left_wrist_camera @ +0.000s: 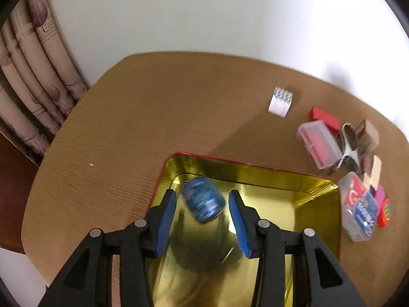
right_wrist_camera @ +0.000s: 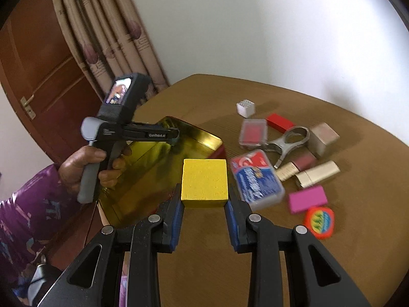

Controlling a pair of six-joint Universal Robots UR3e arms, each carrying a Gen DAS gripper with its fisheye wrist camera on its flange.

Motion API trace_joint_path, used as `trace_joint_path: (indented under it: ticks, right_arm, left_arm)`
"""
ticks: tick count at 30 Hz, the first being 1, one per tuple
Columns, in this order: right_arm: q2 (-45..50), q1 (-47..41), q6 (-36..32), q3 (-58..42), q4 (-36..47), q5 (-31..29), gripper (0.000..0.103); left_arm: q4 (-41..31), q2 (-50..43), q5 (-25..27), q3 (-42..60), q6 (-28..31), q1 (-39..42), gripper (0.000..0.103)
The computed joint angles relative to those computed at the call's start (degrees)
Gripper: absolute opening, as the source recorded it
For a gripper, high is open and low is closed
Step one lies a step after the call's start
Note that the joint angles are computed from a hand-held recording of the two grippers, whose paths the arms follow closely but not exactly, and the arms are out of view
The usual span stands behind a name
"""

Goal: Organize rigid objects
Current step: 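Place the blue pouch and yellow cube into the tin with both grippers, then move the left gripper to the floss box and grasp it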

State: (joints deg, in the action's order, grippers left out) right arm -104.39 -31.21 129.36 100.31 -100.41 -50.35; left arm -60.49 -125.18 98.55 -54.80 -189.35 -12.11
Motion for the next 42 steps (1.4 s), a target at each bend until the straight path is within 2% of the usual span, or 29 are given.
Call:
trace_joint_path:
  ticks: [4, 8, 10, 12, 16, 18, 21, 23, 27, 29, 32, 35, 37, 39, 42]
  right_arm:
    - [5.81, 6.9, 6.07, -3.05, -4.55, -0.96, 0.028]
    - [14.83, 16.01, 12.78, -7.81, -12.07, -4.38, 0.028]
    - [20.81, 20.16, 15.87, -11.22, -15.0, -6.92, 0.028]
    - [26.42, 23.41, 17.88, -14.69, -16.73, -9.03, 0.028]
    - [34.16, 27.27, 20.67, -19.73, -19.63, -13.05, 0.028]
    - [37.63, 28.82, 21.91, -22.35, -20.55, -15.03, 0.028]
    - [41.71, 30.43, 23.65, -26.01, -20.6, -17.41, 0.029]
    - [42.58, 31.01, 24.24, -26.2, -22.92, -18.85, 0.033]
    - [42.27, 30.01, 25.01, -26.15, -22.74, -16.91, 0.044]
    - [38.22, 27.71, 25.37, -20.99, -26.08, -14.17, 0.044]
    - [27.95, 19.35, 24.6, -8.87, -31.14, -6.02, 0.049]
    - [14.86, 5.86, 18.65, 4.85, -32.96, -0.97, 0.055]
    - [9.38, -1.71, 14.9, 10.31, -33.75, -1.18, 0.063]
    - [4.69, -9.43, 9.02, 16.19, -37.23, -3.28, 0.065]
    - [3.2, -17.9, 0.5, 22.34, -44.33, -8.68, 0.066]
  left_arm:
    - [5.82, 11.05, -1.62, -12.8, -2.34, 1.38, 0.044]
    - [12.51, 26.99, 5.34, -31.01, -9.85, -1.12, 0.045]
    - [11.95, 35.03, 8.28, -38.99, -14.91, -2.7, 0.047]
    - [9.5, 39.84, 9.5, -42.85, -18.25, -4.32, 0.048]
    - [7.83, 50.53, 8.83, -53.88, -23.68, -4.45, 0.048]
    - [8.9, 53.12, 8.02, -57.17, -24.48, -4.11, 0.048]
    - [9.5, 52.8, 8.27, -57.35, -22.65, -4.15, 0.048]
    - [10.76, 51.16, 12.22, -56.93, -22.86, -7.07, 0.048]
    - [11.66, 50.03, 13.39, -56.41, -22.19, -9.24, 0.048]
    - [12.92, 49.8, 13.04, -56.99, -21.28, -9.62, 0.048]
    - [15.09, 49.55, 12.43, -57.53, -19.12, -10.19, 0.048]
    - [16.51, 49.2, 8.72, -57.28, -17.1, -10.67, 0.048]
    - [17.18, 48.53, 6.65, -56.44, -15.87, -11.63, 0.048]
    - [17.23, 46.8, 5.52, -54.19, -14.9, -14.16, 0.048]
    - [16.44, 42.82, 2.74, -48.79, -13.25, -18.01, 0.048]
